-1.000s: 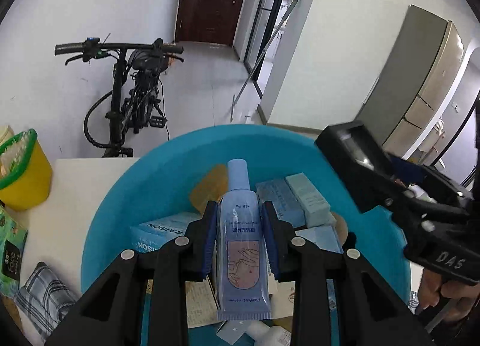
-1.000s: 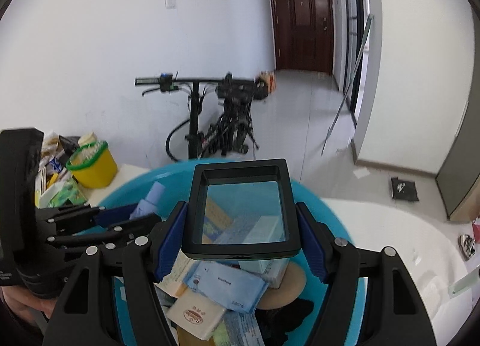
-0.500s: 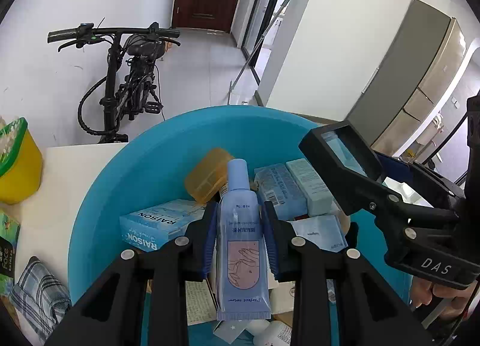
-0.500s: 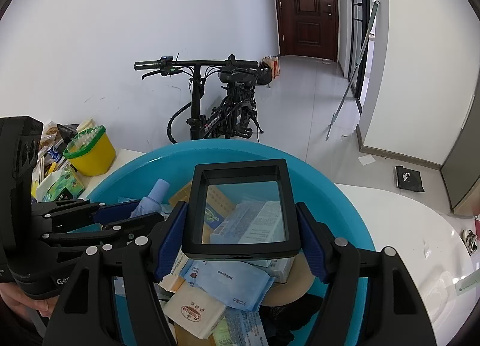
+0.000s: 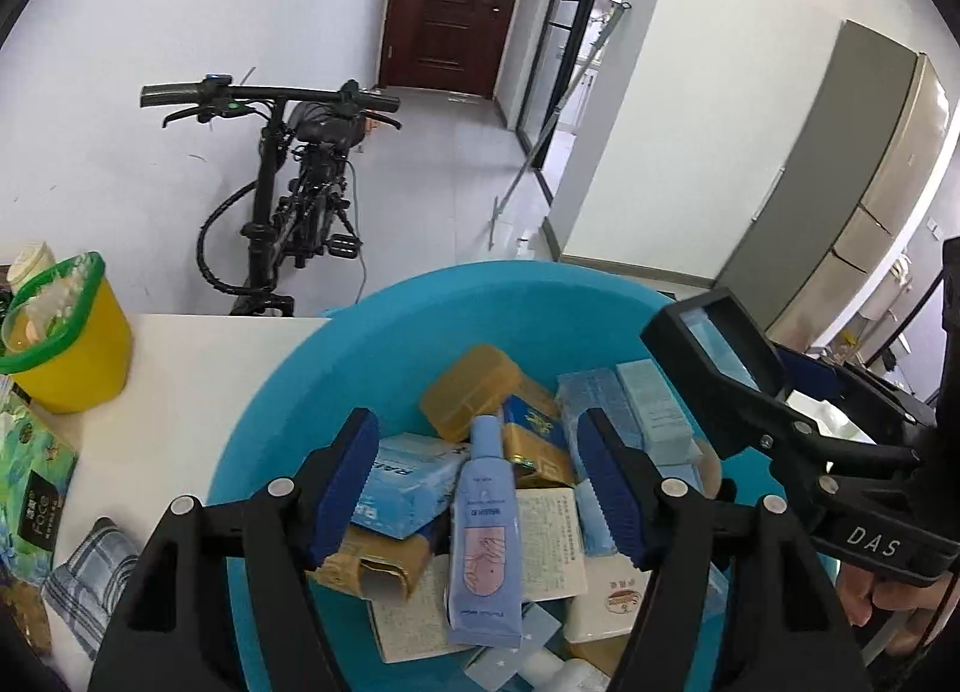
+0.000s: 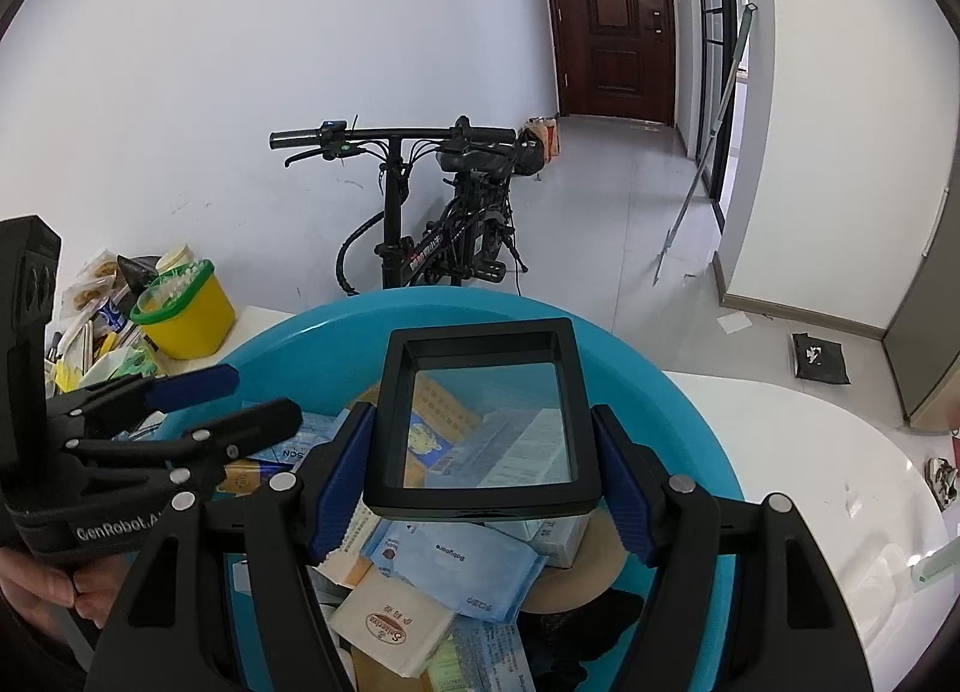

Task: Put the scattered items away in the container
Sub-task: 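Lower both tools into the basin and open both grippers to release items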

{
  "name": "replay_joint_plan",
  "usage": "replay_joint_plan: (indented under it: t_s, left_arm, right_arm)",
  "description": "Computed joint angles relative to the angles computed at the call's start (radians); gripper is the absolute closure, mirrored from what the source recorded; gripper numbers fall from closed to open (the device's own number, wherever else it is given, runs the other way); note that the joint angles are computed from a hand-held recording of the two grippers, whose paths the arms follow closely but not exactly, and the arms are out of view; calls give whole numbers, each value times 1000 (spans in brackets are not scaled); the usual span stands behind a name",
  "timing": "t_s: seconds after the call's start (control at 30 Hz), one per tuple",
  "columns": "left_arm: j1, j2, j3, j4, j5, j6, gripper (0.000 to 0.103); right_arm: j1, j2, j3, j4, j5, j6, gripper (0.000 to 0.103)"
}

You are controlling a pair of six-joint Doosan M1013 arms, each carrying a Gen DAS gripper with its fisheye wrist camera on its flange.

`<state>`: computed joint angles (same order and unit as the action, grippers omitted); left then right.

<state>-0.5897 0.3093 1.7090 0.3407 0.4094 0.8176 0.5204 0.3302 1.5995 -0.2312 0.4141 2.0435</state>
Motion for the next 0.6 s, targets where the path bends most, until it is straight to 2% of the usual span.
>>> replay_joint_plan:
  t_s: [0.1,0.3,0.43,0.6]
  left_arm:
    - [3,0,-1,-5,5,-3,33]
    - [0,-6,-2,70,26,-75,31]
    - [-1,-9,0,73,27,-86,31]
    - [-1,-11,0,79,28,-95,31]
  right_arm:
    - [2,3,-3,3,4,-6,34]
    - [0,10,-9,24,17,-24,34]
    - [-6,17,-17,69,38,-54,24]
    - [-4,12,-12,17,33,-7,23]
